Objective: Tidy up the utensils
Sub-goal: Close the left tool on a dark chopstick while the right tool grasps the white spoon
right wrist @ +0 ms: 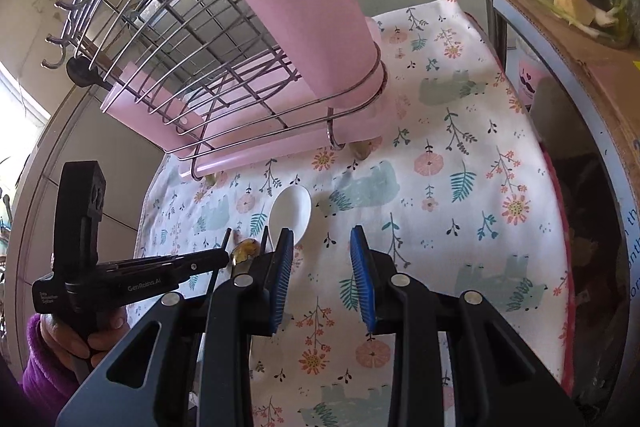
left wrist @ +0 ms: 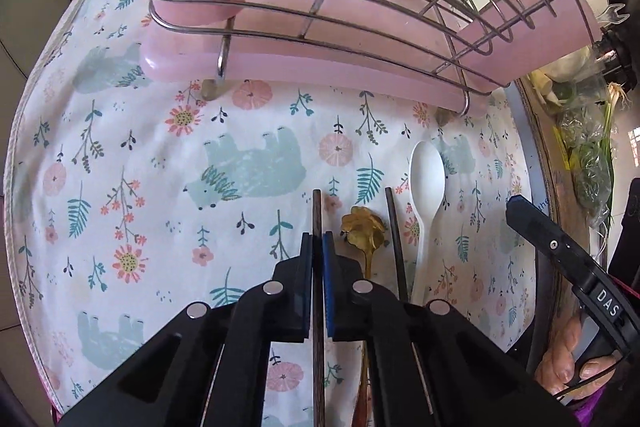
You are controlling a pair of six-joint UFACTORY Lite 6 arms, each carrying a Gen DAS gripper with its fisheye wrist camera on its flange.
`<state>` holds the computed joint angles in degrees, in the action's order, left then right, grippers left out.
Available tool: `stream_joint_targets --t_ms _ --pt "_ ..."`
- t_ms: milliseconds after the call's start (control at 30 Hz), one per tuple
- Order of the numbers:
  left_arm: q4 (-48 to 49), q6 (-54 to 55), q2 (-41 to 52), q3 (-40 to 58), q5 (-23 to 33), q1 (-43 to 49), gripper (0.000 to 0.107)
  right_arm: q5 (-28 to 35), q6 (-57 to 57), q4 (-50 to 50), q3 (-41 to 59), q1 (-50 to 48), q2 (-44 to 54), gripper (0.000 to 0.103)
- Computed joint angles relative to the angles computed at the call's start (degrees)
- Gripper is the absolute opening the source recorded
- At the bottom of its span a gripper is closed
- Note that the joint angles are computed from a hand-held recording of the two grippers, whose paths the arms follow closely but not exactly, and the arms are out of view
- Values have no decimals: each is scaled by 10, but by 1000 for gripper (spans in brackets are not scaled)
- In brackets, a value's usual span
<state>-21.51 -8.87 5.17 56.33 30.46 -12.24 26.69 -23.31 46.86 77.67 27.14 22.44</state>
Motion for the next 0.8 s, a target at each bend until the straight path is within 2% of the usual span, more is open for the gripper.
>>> stream_joint_targets --t_ms 333,633,667,700,733,800 --pt "8 45 -51 -41 29 85 4 90 112 -75 189 14 161 30" --pt "16 67 -24 -29 44 97 5 111 194 -156 299 36 240 30" --pt "16 69 -22 -26 48 99 5 111 201 -163 303 38 242 29" --pt "16 71 -20 -23 49 99 5 109 207 -173 305 41 244 16" --pt "18 67 -14 -19 48 95 5 113 205 -172 308 42 248 8" --pt "20 60 -8 -16 42 86 5 109 197 -158 309 44 252 5"
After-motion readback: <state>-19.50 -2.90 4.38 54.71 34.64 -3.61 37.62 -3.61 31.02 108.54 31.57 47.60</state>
